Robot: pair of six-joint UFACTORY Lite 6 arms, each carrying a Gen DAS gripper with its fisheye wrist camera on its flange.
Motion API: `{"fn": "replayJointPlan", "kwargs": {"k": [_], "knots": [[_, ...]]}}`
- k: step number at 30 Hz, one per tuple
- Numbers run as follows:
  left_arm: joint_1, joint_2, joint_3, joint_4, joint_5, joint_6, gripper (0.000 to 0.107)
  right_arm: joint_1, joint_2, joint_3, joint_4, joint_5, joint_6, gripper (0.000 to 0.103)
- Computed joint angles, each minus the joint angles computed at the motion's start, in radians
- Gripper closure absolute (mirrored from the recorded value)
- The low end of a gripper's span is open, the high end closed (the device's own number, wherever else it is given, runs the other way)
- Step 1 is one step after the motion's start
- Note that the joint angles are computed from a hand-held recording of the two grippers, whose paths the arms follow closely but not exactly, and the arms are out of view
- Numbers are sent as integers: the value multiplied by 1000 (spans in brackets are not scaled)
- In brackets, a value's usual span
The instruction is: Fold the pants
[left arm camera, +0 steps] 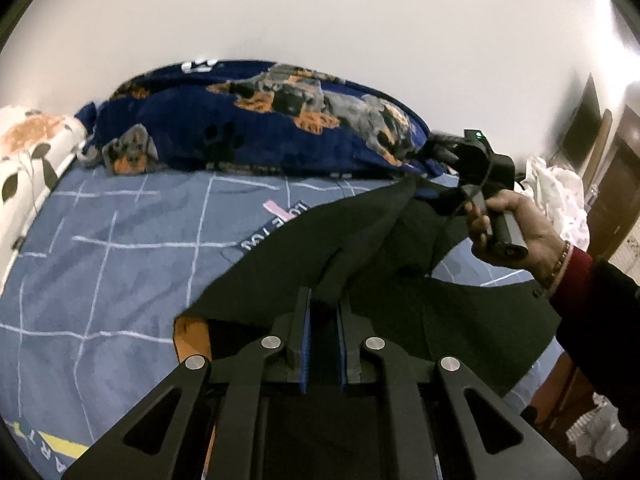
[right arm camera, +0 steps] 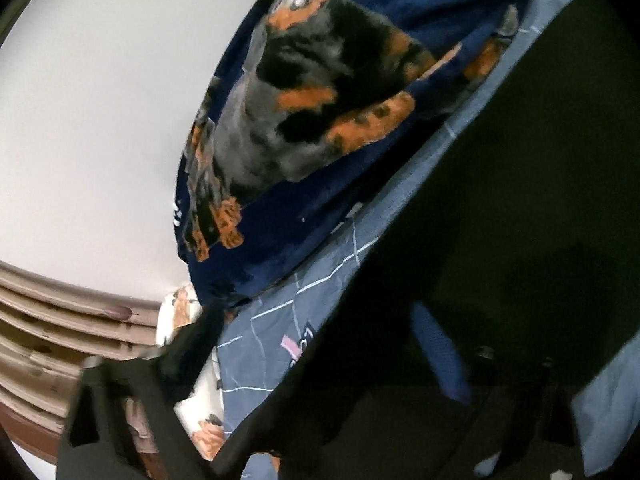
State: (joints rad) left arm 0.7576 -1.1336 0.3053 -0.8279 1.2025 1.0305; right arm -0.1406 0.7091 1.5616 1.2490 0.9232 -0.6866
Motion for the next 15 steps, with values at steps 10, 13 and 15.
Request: {"fn": "replayJointPlan", "kwargs": {"k": [10,13,15], "knots": [[316,81,34,24,195,174,95,-158,-455,-555,49,31,-316,94],[431,106,34,65,254,255,95,-253,-656,-762,14,86,-371,94],[502,104,26,104,289,310,94,-335,-785,-896,-28,136,-391,95]]}}
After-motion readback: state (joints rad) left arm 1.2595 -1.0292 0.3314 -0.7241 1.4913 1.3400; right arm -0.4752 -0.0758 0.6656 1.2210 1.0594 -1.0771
